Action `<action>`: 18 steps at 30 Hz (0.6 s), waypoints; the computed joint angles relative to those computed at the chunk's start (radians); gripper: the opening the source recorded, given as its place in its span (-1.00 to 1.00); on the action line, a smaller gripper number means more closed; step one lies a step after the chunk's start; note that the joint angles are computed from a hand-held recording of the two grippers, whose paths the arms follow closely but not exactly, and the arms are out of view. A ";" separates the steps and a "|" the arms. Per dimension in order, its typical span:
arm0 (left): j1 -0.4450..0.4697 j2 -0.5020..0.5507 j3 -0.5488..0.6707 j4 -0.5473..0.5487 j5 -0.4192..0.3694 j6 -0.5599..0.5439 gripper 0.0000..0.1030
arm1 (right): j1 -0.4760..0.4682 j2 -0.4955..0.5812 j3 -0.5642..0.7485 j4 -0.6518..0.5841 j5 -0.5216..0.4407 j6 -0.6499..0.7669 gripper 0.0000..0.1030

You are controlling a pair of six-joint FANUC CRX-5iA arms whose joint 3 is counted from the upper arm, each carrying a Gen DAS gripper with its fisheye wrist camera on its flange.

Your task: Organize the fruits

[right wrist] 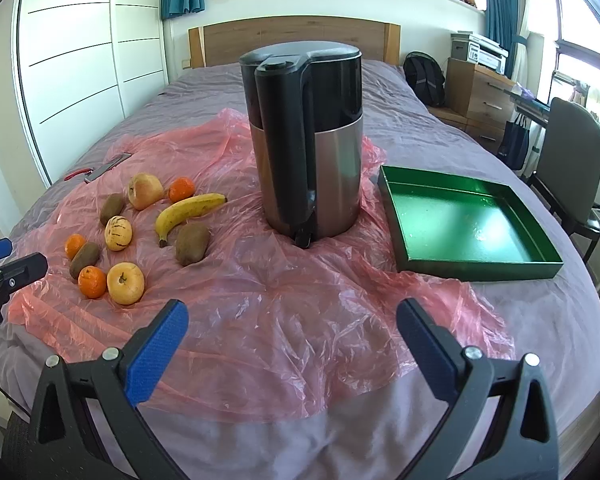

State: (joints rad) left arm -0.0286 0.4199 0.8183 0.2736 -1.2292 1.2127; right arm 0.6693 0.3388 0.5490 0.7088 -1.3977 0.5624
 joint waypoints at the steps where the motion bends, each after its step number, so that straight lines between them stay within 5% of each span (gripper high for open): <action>1: 0.000 0.000 -0.001 0.001 0.000 0.000 0.98 | 0.001 0.001 0.001 0.000 -0.001 0.000 1.00; 18: -0.001 -0.003 -0.017 0.010 0.004 -0.007 0.98 | -0.002 0.001 -0.004 -0.011 0.012 -0.008 1.00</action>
State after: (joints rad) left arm -0.0291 0.4168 0.8012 0.2840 -1.2255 1.2058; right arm 0.6669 0.3395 0.5448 0.6976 -1.3859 0.5549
